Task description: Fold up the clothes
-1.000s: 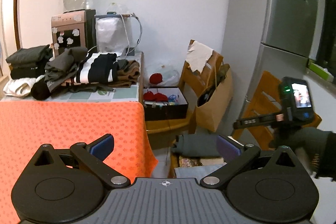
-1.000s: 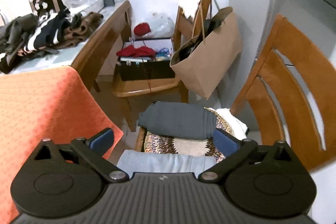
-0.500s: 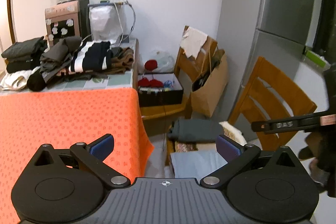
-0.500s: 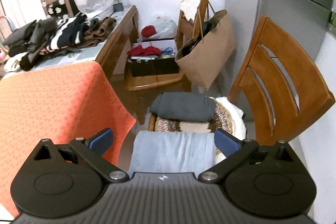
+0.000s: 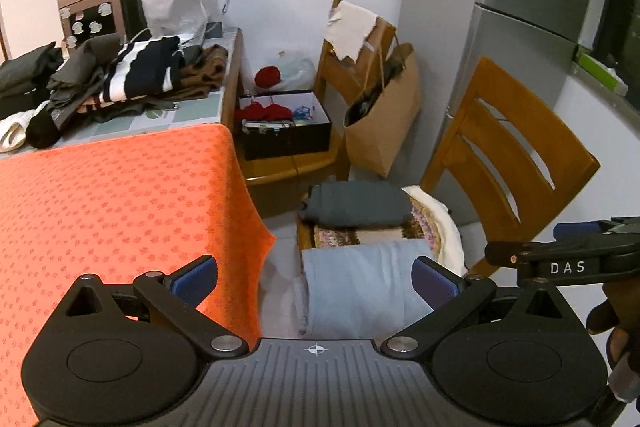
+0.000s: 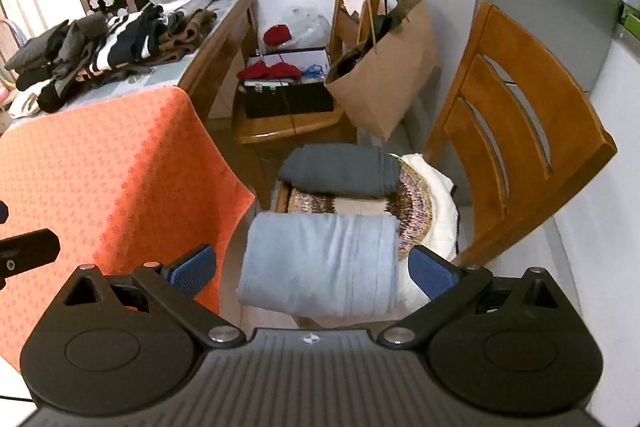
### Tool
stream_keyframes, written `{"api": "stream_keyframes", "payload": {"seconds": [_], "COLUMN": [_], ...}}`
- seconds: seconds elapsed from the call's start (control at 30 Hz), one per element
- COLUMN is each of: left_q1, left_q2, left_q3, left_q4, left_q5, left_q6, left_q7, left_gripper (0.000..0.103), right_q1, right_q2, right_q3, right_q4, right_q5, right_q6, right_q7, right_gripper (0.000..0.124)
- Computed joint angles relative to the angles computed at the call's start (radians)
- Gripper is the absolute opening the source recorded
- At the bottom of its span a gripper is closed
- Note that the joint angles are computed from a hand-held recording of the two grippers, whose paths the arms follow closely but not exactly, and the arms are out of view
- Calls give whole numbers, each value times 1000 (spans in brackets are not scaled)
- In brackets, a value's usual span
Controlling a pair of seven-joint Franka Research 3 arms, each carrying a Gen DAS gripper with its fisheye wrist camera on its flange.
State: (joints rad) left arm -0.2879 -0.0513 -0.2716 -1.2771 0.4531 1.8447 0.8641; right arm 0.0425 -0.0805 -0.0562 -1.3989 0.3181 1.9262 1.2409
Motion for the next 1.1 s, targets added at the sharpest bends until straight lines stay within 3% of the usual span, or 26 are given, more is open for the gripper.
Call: {"api": "stream_keyframes", "payload": {"seconds": [0.3, 0.6, 0.77, 0.87, 1.0, 1.1], "left_q1": [-9, 75, 147, 183, 223, 270], "left_q2": [-9, -235, -441, -547, -635, -667], "left_q3": [0, 60, 159, 244, 359, 408], "left_q4": [5, -258, -481, -580, -625, -635], "left_q5": [-19, -77, -124, -144, -184, -198], "left_q6": [-25, 88, 176, 218, 223, 222], "left_q7": [9, 66, 209, 357, 546, 632], "left_gripper": [103, 103, 103, 103, 103, 103], "right_q1": [9, 100, 204, 273, 376, 460], "right_q2": [3, -56, -68, -46, 36, 100], "right_q3": [5, 85, 185, 257, 330, 352], "right_q4": [7, -34, -66, -50, 57, 145], "right_q5": [9, -22, -106, -218, -393, -506], "right_q6": [9, 89, 201, 261, 248, 213], "right_q7": [-53, -1, 175, 359, 620, 739], "right_gripper": [103, 103, 103, 103, 103, 103]}}
